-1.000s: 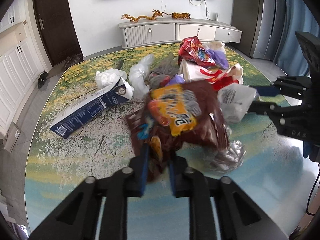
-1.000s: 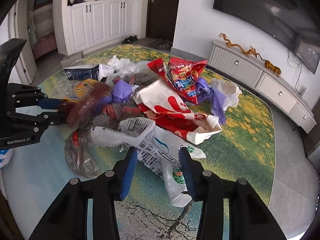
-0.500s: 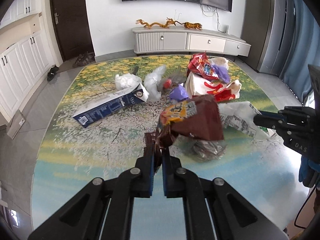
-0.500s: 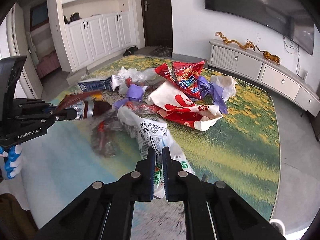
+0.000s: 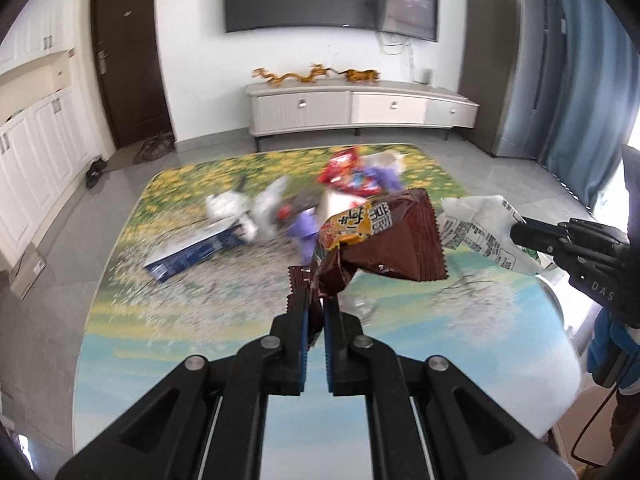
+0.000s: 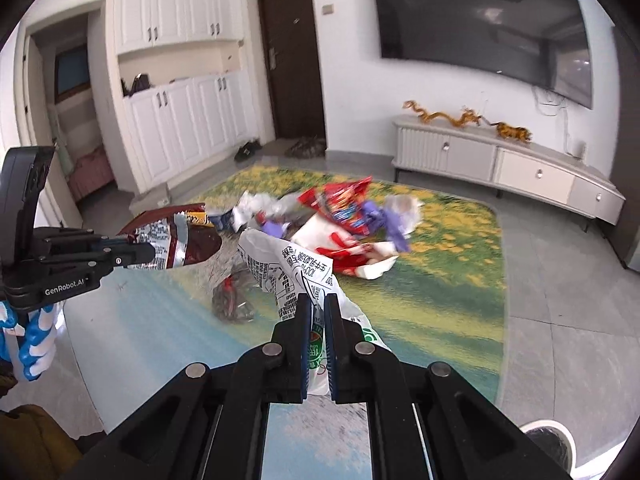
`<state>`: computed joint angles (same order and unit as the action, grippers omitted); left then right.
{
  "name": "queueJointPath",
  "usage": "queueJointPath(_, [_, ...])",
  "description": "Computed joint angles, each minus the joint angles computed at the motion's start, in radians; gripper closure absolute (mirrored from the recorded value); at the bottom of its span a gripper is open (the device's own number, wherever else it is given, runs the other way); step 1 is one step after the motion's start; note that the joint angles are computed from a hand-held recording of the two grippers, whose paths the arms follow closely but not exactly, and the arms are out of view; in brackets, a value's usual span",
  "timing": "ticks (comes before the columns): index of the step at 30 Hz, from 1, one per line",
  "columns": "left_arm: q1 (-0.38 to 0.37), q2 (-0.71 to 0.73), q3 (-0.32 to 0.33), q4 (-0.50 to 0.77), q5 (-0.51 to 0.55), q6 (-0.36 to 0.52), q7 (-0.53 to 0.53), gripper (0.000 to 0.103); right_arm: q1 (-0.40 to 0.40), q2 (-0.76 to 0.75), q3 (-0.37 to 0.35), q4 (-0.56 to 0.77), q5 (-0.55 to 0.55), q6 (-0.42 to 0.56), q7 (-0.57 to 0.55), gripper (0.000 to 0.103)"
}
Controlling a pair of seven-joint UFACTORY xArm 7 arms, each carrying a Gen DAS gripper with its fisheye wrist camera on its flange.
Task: Collect trash
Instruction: 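Carry both bags over the white bin and open both tools to drop them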
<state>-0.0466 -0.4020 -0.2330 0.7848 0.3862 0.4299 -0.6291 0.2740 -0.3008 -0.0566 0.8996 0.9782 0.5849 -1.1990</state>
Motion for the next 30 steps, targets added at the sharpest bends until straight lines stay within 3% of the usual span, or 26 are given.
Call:
queueJointPath(8, [-0.114,0.197,-0.036,0.204,-0.007,-0.01,0.048,0.097,-0.082,-0.094,-0.089,-0.08,-0.02,-0.066,0.043,0.096])
queueJointPath(16, [-0.306,0.543,-0.034,0.554,-0.03,0.039,0.16,0.097,-0.214,-0.058,-0.192,-0.105,-0.099,-0.15,0.155,0.096])
queueJointPath(22, [-0.43,0.826,-0.015,0.891,-0.093,0.149,0.261,0.097,-0.314,0.076,-0.225,-0.066,-0.117,-0.171,0.234,0.096])
queueJointPath(30, [-0.569,1.222,0.037,1.456,-0.22,0.392,0.371,0.097,-0.431,0.228,-0.167,0.006,-0.094,-0.158,0.266,0.095])
